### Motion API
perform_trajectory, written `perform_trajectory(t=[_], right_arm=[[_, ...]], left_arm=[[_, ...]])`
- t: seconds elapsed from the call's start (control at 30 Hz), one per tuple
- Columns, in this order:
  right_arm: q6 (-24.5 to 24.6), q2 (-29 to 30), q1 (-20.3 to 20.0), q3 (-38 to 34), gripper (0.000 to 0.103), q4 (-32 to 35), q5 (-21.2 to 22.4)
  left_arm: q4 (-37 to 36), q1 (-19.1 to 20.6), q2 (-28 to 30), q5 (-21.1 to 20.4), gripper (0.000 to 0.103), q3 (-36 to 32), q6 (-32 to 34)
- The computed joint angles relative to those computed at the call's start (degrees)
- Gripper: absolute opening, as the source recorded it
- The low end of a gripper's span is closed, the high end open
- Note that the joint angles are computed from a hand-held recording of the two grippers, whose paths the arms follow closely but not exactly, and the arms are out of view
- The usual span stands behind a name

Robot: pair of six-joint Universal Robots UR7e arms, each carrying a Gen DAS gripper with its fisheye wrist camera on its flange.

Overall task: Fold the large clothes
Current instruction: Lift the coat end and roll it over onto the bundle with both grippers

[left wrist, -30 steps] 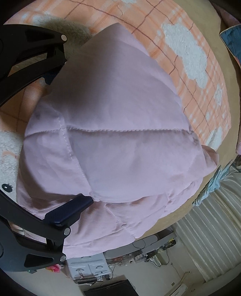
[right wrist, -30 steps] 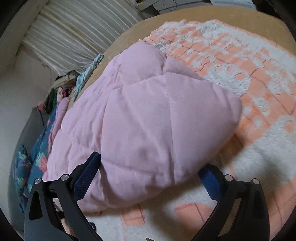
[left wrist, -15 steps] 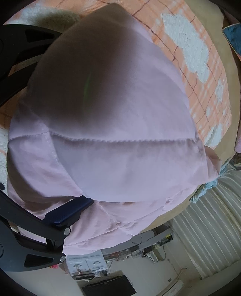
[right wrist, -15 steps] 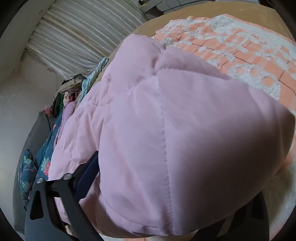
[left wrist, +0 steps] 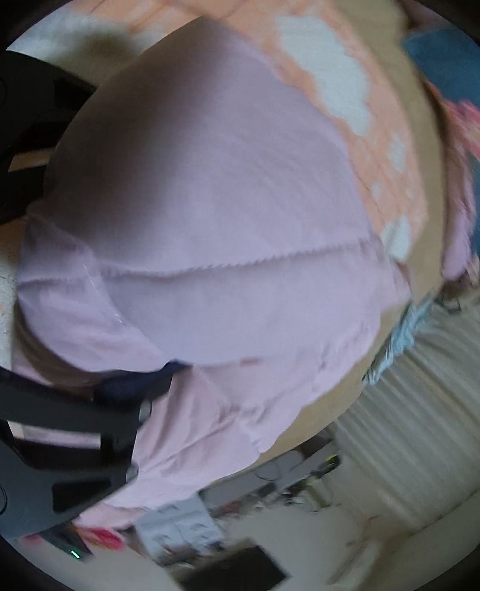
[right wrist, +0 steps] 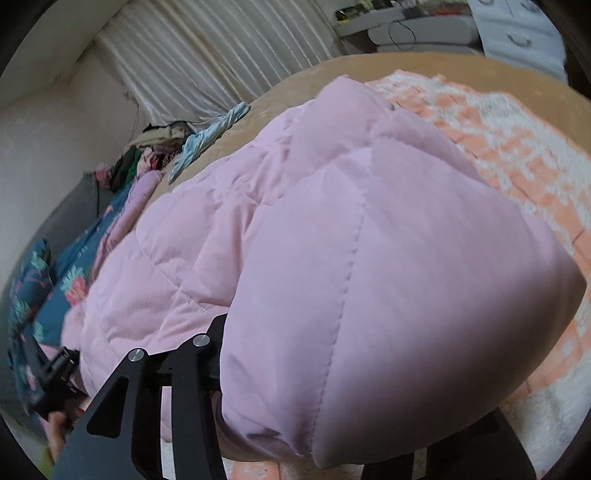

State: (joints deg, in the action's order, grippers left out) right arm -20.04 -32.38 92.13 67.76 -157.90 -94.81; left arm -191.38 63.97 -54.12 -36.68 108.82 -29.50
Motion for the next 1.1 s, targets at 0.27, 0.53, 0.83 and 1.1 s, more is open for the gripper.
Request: perform_trajectory(t=[0.27,0.53,0.83,1.1], right_arm=[[-4.85,0.17,1.23,1.06,0.037,-3.04,-3.60],[-11.13,0.32,3.09,2.06,0.031,-7.09,-6.76],[-17.94,-1.71,4.63,5.61,0.028,-11.85,-8.14],[-21.29,-5.93,5.27,11.56,0.028,-15.21,-6.26]], left_arm=[[4.37,-2.29,1.19,6.30,0.031,-2.41,5.30],[5.47,-4.25,1.24,10.50,0.027,-3.10,9.36],[9.93,-6.36,-0.92,13.02,0.026,-2.25,9.24],[13.87,-7.96,-3.87,13.53,0.026,0.58,5.42]])
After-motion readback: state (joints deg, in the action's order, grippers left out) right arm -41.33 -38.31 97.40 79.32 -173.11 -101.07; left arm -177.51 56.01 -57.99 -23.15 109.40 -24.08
